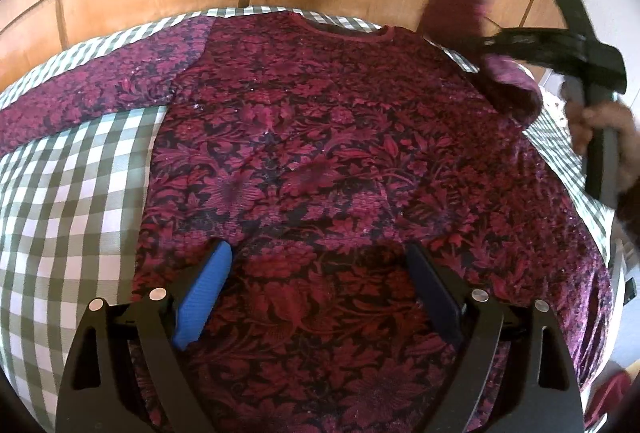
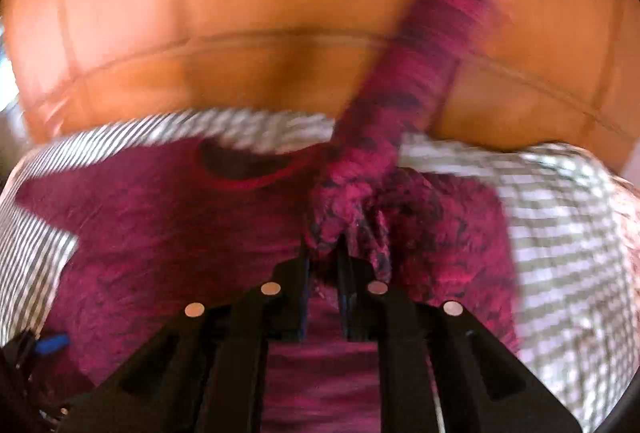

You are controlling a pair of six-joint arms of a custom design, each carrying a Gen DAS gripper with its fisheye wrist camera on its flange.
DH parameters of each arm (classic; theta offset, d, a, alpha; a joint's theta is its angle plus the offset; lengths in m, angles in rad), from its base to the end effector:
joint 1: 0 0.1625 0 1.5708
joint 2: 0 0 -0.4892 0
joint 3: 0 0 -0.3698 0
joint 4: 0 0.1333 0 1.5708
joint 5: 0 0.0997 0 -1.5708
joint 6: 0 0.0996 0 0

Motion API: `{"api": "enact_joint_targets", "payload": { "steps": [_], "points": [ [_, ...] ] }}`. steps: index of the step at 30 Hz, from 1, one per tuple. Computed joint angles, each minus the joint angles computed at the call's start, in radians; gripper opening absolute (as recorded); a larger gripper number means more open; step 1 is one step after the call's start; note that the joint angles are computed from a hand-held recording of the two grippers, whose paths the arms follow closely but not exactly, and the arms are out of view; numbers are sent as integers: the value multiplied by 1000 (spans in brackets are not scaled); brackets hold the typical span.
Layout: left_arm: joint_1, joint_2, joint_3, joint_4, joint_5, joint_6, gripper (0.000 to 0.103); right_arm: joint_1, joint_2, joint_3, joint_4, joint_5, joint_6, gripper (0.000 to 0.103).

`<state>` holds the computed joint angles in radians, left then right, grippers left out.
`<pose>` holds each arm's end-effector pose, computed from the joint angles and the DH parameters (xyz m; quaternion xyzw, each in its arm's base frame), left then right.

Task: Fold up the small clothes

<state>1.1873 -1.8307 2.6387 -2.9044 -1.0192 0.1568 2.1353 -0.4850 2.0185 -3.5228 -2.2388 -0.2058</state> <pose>0.0753 -0.3092 0.3446 0.1798 0.9144 -0.2781 0.2330 0.3651 -0.4428 -0.0099 0.2841 -0.8820 0.2503 0.2805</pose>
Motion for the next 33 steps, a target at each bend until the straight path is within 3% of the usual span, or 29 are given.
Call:
{"api": "enact_joint_targets", "payload": {
  "steps": [1,3,5,6,8,12,17,22,26,28,29,30,31,32,33],
  "points": [
    [2,-5,-4,11,-7,-7,88,4,10,-4,27,16,11,17],
    [-2,-24,-15,56,-14,-24,88,17,40,-6,21,42,25,51],
    [-2,-40,-31,101,-26,-46,88,24,47,17,8,72,59,55],
    [3,-52,-46,129,-40,-65,83,20,46,24,6,81,73,65],
    [24,-63,-78,176,-75,-98,74,16,43,67,-38,96,108,74],
    [108,-49,-161,213,-210,-156,70,-16,-1,192,-128,164,202,81],
    [130,30,-240,174,-276,-192,68,-102,-42,348,-341,289,346,91],
    [126,150,-308,120,-278,-252,68,-211,-46,450,-575,434,431,100],
    [155,225,-365,99,-306,-303,68,-319,-26,508,-773,594,517,101],
    [166,258,-389,93,-306,-314,68,-348,-17,509,-820,639,557,101],
    [171,271,-397,90,-308,-316,61,-364,-11,509,-848,660,572,101],
    [171,287,-408,94,-307,-318,46,-374,-8,506,-861,674,582,101],
    [167,294,-411,93,-293,-317,38,-381,-11,499,-858,684,594,101],
    [166,303,-415,85,-290,-309,16,-389,-9,493,-859,694,608,101],
    [170,306,-421,83,-306,-298,7,-396,-8,487,-861,702,619,101]
  ]
}}
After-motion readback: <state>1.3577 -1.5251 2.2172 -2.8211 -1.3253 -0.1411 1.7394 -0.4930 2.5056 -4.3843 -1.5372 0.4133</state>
